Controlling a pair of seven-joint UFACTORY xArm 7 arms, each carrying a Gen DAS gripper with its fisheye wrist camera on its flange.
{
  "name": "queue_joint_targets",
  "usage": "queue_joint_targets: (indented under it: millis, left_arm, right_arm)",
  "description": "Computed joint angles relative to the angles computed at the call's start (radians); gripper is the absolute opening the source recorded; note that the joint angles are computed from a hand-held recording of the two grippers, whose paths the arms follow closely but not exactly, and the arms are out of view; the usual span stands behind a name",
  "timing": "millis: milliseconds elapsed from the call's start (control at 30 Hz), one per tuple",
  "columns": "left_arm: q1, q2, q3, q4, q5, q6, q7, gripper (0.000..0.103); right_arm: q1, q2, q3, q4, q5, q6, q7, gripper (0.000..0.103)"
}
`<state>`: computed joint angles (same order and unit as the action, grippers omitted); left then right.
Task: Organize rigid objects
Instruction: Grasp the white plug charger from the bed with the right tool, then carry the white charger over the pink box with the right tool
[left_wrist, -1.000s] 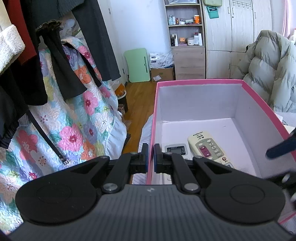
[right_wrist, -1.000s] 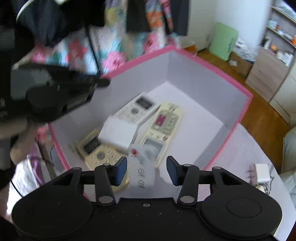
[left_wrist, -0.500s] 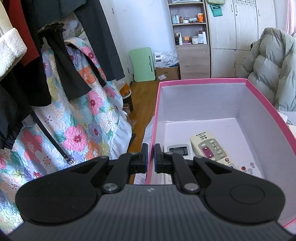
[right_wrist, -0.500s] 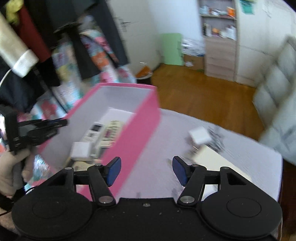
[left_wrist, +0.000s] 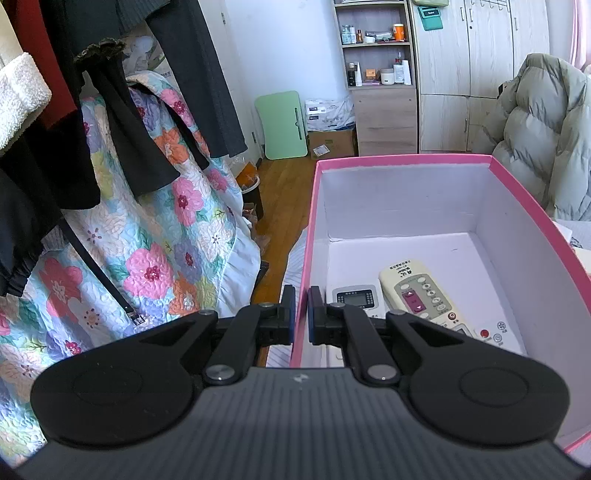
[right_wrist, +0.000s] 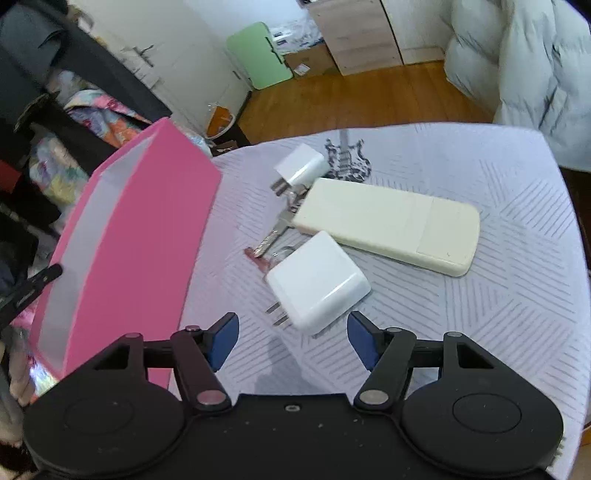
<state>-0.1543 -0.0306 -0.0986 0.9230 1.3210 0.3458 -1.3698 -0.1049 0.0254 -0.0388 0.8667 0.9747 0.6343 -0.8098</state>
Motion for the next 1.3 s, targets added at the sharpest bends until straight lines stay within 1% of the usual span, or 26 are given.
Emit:
queue_joint_targets:
  millis: [67,133,167,233,300,367,433,533,567,600,633,667,700,733,767,933,967,1167,1300]
  left_arm:
    - [0.000,0.001,0.000,0.000,0.000,0.000,0.003,0.005]
    - [-0.001,0.001,0.000,0.000,0.004,0.004,0.007,0.005]
    - [0.000,0.001,0.001,0.001,0.004,0.001,0.007,0.005]
    - [0.000,0.003,0.002,0.002,0.003,0.000,0.010,0.005]
    - [0.000,0.002,0.002,0.002,0.004,0.000,0.008,0.005]
    - [-0.001,0.003,0.002,0.002,0.002,-0.003,0.010,0.005]
    - [-0.001,0.004,0.002,0.004,0.000,-0.002,0.012,0.005]
    - [-0.001,0.004,0.003,0.003,-0.001,-0.009,0.009,0.005]
    - [0.000,0.003,0.004,0.003,-0.002,-0.012,0.010,0.005]
    - [0.000,0.003,0.004,0.003,-0.003,-0.015,0.010,0.005]
    - [0.002,0.001,0.005,0.002,-0.005,-0.017,0.013,0.005]
    - [0.002,0.001,0.005,0.002,-0.003,-0.016,0.015,0.005]
    - [0.004,0.000,0.006,0.000,-0.002,-0.021,0.016,0.005]
    - [0.004,0.000,0.005,0.000,-0.004,-0.021,0.015,0.005]
    - [0.005,0.000,0.005,0.000,-0.003,-0.022,0.015,0.005]
    - [0.007,-0.002,0.004,0.000,0.003,-0.024,0.005,0.005]
    - [0.008,-0.002,0.004,-0.001,0.003,-0.021,0.006,0.005]
    - [0.006,-0.006,0.000,-0.003,0.005,-0.015,0.003,0.005]
    - [0.002,-0.008,-0.005,-0.006,0.028,-0.004,-0.013,0.005]
  right_arm:
    - [0.008,0.020,0.011,0.002,0.034,-0.056,-0.025,0.070]
    - [0.032,0.028,0.035,-0.012,0.051,-0.186,-0.063,0.071]
    - [0.039,0.032,0.042,-0.015,0.053,-0.221,-0.076,0.071]
    - [0.050,0.038,0.055,-0.017,0.071,-0.256,-0.098,0.075]
    - [0.058,0.039,0.066,-0.021,0.093,-0.283,-0.144,0.077]
    - [0.064,0.046,0.071,-0.019,0.094,-0.298,-0.164,0.080]
    - [0.069,0.055,0.077,-0.016,0.089,-0.314,-0.185,0.087]
    - [0.087,0.063,0.093,-0.036,0.059,-0.382,-0.215,0.088]
    - [0.099,0.065,0.082,-0.038,0.075,-0.391,-0.249,0.090]
    - [0.081,0.067,0.113,-0.042,0.133,-0.424,-0.322,0.089]
    - [0.085,0.070,0.121,-0.047,0.165,-0.459,-0.362,0.087]
    - [0.088,0.069,0.122,-0.051,0.160,-0.475,-0.367,0.086]
    - [0.085,0.061,0.127,-0.057,0.188,-0.482,-0.403,0.078]
    - [0.080,0.049,0.121,-0.063,0.193,-0.460,-0.416,0.078]
    - [0.081,0.038,0.111,-0.072,0.162,-0.443,-0.391,0.078]
    - [0.095,-0.022,0.075,-0.126,0.110,-0.394,-0.373,0.078]
    - [0.102,-0.030,0.070,-0.131,0.111,-0.388,-0.365,0.078]
    - [0.143,-0.112,0.036,-0.171,0.188,-0.365,-0.421,0.078]
    - [0.179,-0.198,0.015,-0.198,0.144,-0.345,-0.395,0.078]
